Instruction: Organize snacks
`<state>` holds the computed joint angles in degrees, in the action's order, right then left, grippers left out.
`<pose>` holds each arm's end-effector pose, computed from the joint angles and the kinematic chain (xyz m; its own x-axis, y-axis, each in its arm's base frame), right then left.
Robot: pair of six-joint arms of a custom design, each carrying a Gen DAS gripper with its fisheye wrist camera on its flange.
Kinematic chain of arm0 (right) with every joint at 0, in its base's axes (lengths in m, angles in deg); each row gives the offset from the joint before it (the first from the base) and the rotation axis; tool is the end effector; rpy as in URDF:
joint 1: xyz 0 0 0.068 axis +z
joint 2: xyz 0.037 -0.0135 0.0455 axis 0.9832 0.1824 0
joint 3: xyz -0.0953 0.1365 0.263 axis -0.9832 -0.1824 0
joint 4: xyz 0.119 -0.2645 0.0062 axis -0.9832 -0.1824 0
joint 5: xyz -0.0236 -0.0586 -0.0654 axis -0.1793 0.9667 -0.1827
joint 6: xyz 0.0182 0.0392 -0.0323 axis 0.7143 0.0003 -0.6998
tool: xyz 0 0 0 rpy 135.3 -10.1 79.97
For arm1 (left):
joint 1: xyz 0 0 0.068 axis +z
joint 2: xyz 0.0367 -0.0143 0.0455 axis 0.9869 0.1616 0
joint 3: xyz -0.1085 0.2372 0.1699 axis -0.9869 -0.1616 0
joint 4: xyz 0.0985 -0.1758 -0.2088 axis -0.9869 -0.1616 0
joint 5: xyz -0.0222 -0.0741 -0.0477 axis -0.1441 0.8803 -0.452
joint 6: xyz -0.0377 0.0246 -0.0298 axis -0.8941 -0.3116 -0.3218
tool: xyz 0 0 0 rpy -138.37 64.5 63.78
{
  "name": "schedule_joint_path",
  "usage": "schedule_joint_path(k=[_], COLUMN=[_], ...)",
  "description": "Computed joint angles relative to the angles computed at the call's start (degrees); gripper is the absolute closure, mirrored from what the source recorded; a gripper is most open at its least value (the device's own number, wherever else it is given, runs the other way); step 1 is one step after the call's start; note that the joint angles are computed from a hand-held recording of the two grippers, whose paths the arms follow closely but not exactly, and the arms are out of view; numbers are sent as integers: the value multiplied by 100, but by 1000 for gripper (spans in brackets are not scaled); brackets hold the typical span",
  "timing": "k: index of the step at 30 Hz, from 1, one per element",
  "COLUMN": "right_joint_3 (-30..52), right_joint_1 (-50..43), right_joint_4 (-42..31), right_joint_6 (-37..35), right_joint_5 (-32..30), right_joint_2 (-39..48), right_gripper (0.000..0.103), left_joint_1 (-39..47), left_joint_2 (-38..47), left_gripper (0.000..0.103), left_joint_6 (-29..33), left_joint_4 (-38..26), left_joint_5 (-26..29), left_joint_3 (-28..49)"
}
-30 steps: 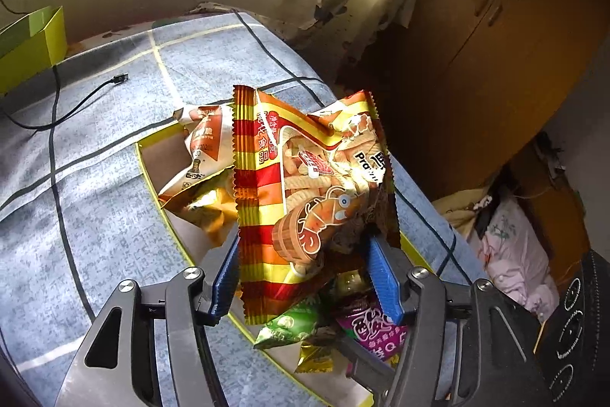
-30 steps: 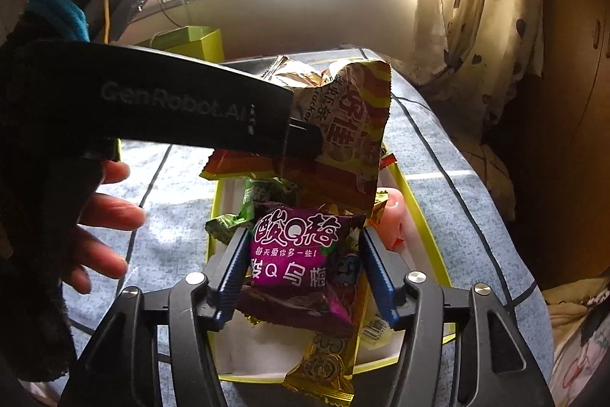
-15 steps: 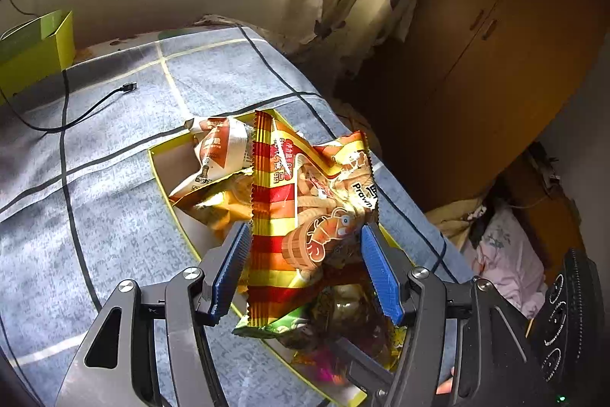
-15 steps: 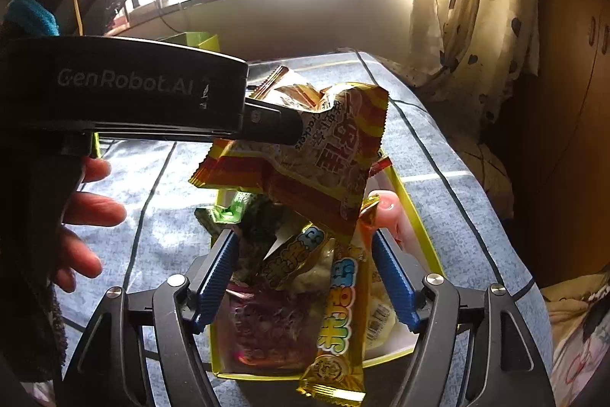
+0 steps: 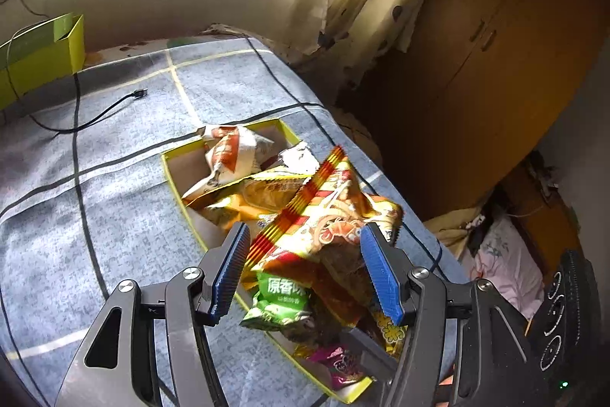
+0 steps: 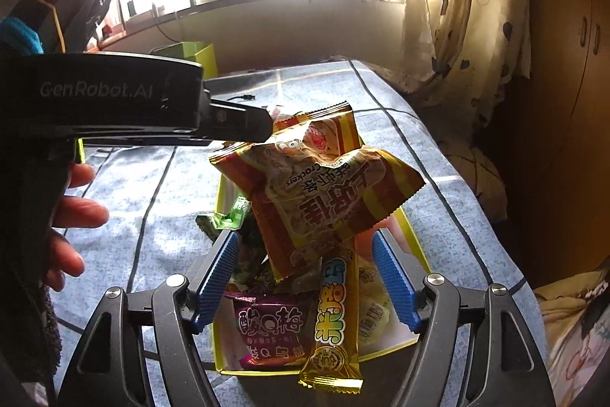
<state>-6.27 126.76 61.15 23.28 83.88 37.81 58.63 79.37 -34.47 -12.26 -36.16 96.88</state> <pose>0.2305 0.2163 0.1325 -0.6603 0.1882 -0.7270 0.2498 0.9680 0.0237 0.3999 -0.1828 0.1619 -0.6788 0.4240 -0.5995 0.7031 0.6108 -0.3641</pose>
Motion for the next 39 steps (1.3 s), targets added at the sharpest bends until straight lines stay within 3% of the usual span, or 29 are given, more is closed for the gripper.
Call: schedule_joint_path(k=[12,29,39], right_joint_3=[35,16,-158], right_joint_1=[459,1660,1931], right_joint_4=[-640,-1875,-1642], right_joint_6=[721,2587,3242], right_joint_5=[407,544,55], right_joint_2=[-255,-60,454], right_gripper=[30,30,30], left_joint_1=[192,481,440], left_joint_2=[-618,-1516,-1454], left_gripper=[42,42,42], left_joint_6=[62,487,519], left_joint_4=[335,1197,1873], left_joint_5=[-210,-829,-1369], left_joint_3=[-739,-2883,-3714])
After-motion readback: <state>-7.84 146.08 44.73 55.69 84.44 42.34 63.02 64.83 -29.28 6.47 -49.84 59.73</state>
